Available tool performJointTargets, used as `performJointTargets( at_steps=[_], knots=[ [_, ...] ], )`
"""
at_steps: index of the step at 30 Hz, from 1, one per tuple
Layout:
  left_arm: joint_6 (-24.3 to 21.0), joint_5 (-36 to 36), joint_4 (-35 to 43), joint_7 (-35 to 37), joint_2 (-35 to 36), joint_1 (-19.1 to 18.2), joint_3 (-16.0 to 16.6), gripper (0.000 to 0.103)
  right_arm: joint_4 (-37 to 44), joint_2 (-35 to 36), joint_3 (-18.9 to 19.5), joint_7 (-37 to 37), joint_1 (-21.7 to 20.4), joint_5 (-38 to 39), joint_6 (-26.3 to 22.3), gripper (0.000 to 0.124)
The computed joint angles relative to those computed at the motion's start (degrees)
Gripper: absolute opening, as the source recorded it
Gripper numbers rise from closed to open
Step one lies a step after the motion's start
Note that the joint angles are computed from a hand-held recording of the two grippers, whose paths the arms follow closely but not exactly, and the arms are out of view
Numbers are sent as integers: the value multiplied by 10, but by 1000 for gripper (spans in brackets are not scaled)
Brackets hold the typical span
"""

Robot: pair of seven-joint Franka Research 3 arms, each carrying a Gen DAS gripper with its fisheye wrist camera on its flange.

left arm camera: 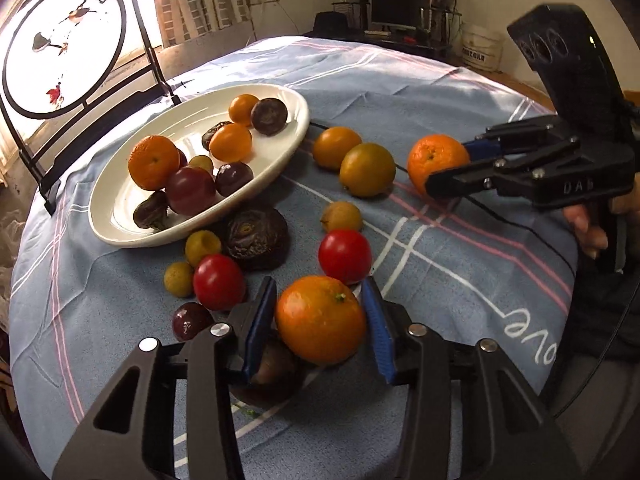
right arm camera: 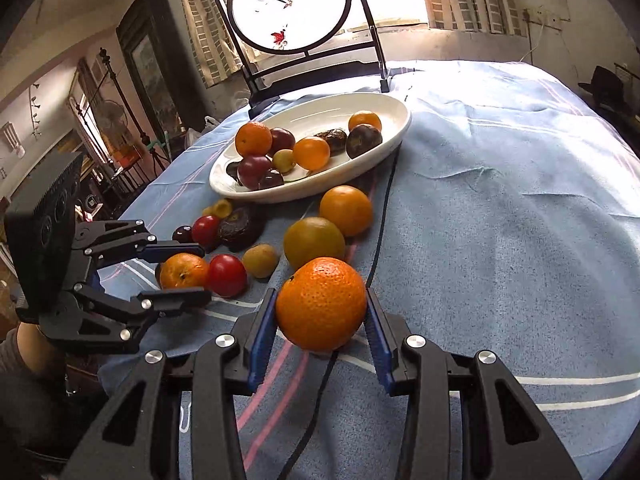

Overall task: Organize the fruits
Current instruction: 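Grasp an orange with each tool, carry both over the plate and open both tools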

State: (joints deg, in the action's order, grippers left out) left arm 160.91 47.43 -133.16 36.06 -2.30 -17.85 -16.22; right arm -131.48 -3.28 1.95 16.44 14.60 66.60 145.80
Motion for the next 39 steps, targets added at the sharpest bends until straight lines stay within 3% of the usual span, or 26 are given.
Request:
performJointTargets(
  at_steps=[2, 6, 11, 13, 19, 23, 28, 34, 37, 38, 39],
  knots=[
    [0, -36, -3, 34, 1, -2, 2, 48, 0, 0, -2, 3, -2, 3, -5, 42],
    [-9, -25, -9, 38, -6, -6, -4, 40, -1, -1, -2, 3, -3, 7, -7, 42],
    [3, -12, -31, 0, -28, -2, -7, 39, 0, -1, -1, 1, -3, 11, -7, 42],
    [34, -31, -49, -5, -42, 2, -3, 39, -3, -4, -1, -9, -3, 21, -4, 42],
    [73, 44, -60, -115, -90, 53, -27, 39, 15, -12, -3, -14, -2, 30, -21, 42],
    [59, 94, -27, -172, -85, 88, -33, 39, 67, 1, 2, -13, 6, 26, -17, 42],
    [53, 109, 29, -195, -38, 108, 2, 40, 178, 75, 22, 33, 15, -12, -6, 42],
    [64, 38, 101, -160, 41, 113, 53, 40, 318, 203, 50, 159, 28, -131, 29, 42],
    [58, -51, 121, -101, 71, 110, 63, 40, 359, 247, 62, 199, 28, -178, 41, 44],
    [53, -69, 124, -91, 75, 108, 66, 42, 360, 252, 70, 198, 26, -183, 53, 49],
    [53, -95, 123, -73, 78, 108, 66, 51, 360, 254, 80, 190, 19, -179, 61, 56]
  ],
)
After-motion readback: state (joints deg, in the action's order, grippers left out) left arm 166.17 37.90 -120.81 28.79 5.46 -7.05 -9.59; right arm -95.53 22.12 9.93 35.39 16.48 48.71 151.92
